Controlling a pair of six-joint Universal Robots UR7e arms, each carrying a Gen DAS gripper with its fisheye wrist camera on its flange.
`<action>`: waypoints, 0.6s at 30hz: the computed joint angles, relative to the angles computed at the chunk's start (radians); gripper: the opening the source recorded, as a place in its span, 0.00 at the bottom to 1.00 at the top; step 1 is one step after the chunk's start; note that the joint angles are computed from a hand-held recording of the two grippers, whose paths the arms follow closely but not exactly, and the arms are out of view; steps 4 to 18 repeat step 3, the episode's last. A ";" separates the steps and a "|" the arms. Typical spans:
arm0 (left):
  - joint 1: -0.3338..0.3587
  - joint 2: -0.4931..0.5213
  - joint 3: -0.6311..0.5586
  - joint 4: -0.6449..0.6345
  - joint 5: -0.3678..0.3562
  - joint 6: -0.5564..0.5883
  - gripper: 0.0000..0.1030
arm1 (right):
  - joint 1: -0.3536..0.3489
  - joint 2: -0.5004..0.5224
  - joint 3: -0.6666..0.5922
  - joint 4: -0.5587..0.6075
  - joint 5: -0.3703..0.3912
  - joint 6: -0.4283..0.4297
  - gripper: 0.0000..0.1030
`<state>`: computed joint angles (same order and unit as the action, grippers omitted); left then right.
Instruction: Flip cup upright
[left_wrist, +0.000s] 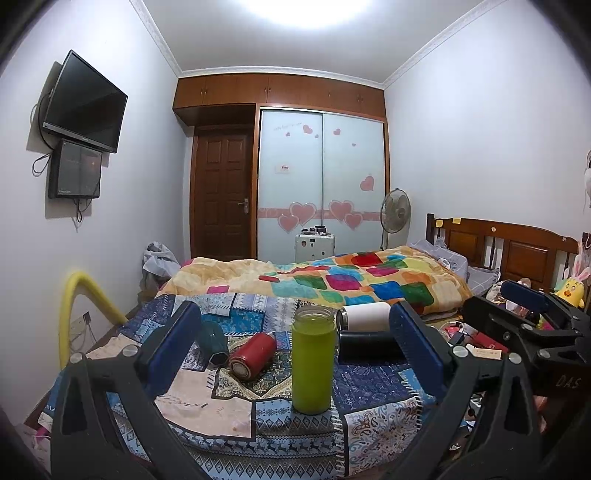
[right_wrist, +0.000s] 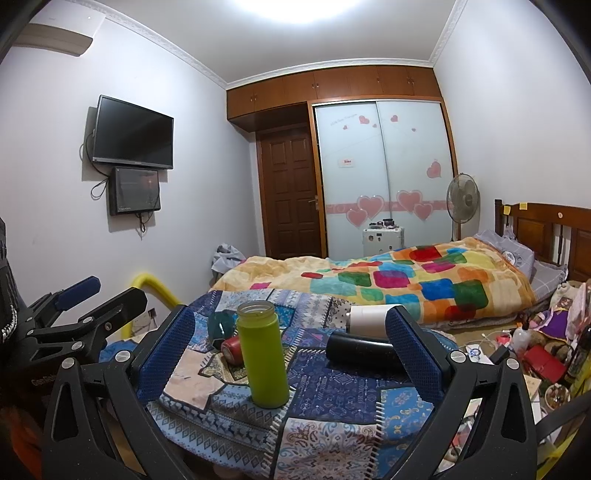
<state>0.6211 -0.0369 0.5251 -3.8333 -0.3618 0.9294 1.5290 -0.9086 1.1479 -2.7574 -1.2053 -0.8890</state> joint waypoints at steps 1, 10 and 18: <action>0.001 0.000 0.000 0.004 0.003 -0.005 1.00 | 0.000 0.000 -0.002 0.003 0.000 -0.001 1.00; 0.002 -0.006 0.010 0.007 0.009 -0.014 1.00 | -0.003 0.001 -0.005 0.010 0.000 -0.002 1.00; 0.002 -0.006 0.010 0.007 0.009 -0.014 1.00 | -0.003 0.001 -0.005 0.010 0.000 -0.002 1.00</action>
